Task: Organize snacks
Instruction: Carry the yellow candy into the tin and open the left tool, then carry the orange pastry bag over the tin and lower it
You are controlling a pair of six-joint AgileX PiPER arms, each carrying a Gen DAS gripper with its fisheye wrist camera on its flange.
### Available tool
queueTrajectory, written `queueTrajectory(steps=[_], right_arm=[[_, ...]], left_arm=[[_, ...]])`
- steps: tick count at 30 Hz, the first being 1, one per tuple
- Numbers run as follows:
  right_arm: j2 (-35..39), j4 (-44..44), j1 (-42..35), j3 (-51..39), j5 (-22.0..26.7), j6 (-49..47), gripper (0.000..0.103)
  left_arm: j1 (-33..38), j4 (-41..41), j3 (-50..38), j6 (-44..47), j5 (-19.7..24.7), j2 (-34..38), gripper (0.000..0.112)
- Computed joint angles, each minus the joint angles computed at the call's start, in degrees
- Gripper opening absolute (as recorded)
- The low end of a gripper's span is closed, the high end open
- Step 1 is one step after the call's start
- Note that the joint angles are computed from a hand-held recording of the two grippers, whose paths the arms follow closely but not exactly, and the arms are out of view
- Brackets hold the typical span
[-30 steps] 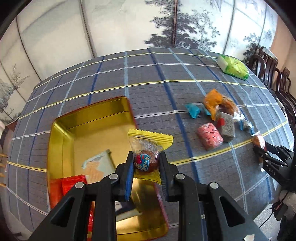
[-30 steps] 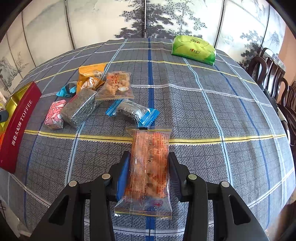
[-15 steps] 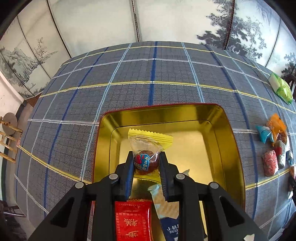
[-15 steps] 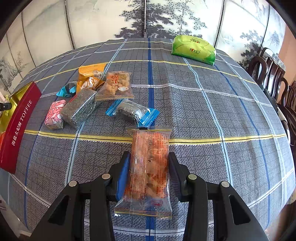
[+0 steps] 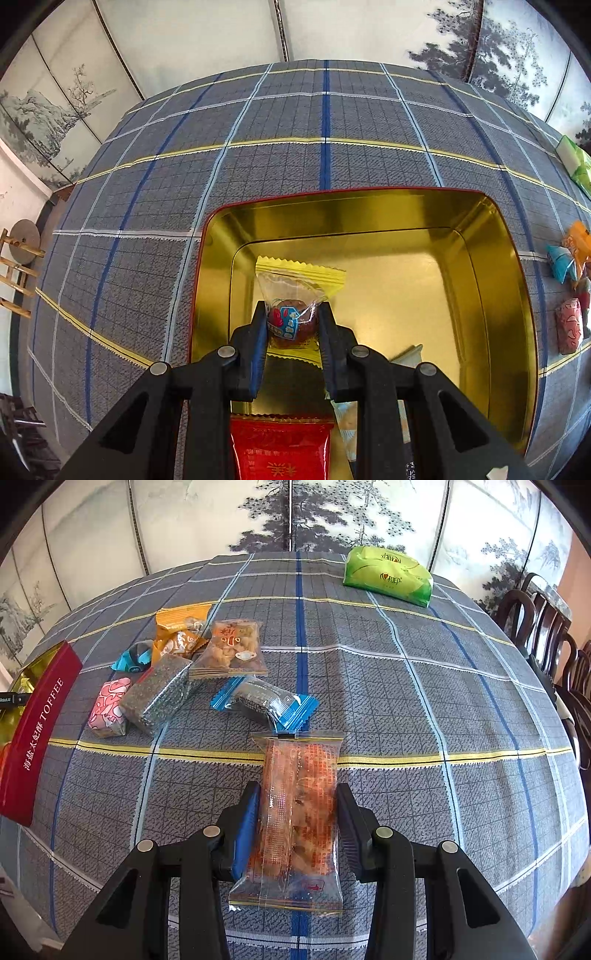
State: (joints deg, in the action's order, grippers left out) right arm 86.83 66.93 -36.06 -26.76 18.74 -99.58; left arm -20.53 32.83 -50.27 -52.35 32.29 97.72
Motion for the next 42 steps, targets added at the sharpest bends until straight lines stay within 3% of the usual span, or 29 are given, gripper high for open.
queueTrajectory(steps=[10,15,21,30,42], right_arm=[[0.1,-5.0,0.6,-0.9,0.1,5.3,0.043],[0.0,-6.1,1.1,-1.0,-0.2,7.1,0.043],[-0.1,-7.3,1.7,-1.1,-0.7,9.1,0.043],[-0.3,-7.5,1.3,-0.9,-0.8,9.7,0.043],[-1.1,-12.5,1.9,-0.9,-0.2,16.6,0.04]], left_arm=[[-1.4,2.7,0.7,-2.4,0.4,0.3,0.026],[-2.1,3.0,0.7,-1.8,1.0,0.2,0.04],[-3.9,4.6,1.5,-2.4,1.9,-1.2,0.046],[-6.3,3.6,5.2,-3.2,2.8,-8.4,0.052],[-15.0,5.7,11.4,-11.6,6.9,-18.0,0.068]])
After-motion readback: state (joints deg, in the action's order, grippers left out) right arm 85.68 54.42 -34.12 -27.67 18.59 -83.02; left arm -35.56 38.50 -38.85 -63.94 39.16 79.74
